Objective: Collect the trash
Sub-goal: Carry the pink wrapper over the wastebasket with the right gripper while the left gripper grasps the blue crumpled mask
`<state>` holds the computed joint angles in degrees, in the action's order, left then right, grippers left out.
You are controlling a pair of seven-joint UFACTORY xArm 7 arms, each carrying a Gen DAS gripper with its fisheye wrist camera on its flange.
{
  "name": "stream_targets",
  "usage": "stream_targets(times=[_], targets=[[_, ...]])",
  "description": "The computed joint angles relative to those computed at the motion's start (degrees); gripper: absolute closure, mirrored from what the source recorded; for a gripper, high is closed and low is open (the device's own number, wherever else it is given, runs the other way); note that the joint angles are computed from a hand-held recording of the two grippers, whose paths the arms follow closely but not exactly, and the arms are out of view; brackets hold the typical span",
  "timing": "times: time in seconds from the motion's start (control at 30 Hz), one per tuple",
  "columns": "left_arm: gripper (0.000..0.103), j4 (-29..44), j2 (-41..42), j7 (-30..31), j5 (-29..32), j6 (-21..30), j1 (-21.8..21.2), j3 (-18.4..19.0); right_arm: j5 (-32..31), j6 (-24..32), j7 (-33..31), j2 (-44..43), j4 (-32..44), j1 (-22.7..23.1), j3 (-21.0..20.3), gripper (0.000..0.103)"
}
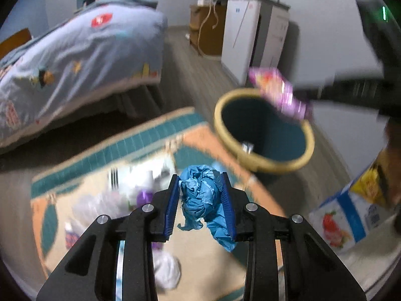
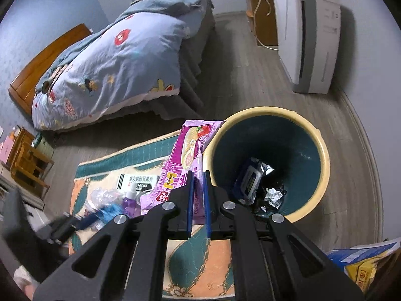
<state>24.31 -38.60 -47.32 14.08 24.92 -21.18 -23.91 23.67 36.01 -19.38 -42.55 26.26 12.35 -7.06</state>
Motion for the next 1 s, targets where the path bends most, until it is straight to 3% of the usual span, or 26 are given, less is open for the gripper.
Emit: stream_targets(times=[0.23, 0.37, 0.7, 1.0], targets=[[0.069, 8.10, 4.19, 4.76, 5.68, -1.26, 5.43, -0.84, -1.80, -3.12, 0.14, 3.51, 0.74, -2.73, -0.78, 0.096], [0.069, 8.13, 7.00, 1.37, 7.59, -6.35, 8.94, -2.84, -3.14, -4.46, 0.34, 6.32, 1.39, -4.88, -1.15, 0.096], [0.069, 13.43, 18.87, -3.10, 12.15, -12.62, 10.73, -4.22, -2.60, -6.27, -0.61, 13.32, 4.02, -8.97, -3.03, 0.096], [0.069, 19.03, 28.81, -10.78, 22.75, -13.49, 9.55, -4.55, -4.08, -6.90, -0.14, 18.46, 5.47, -12.24, -1.98, 0.096]])
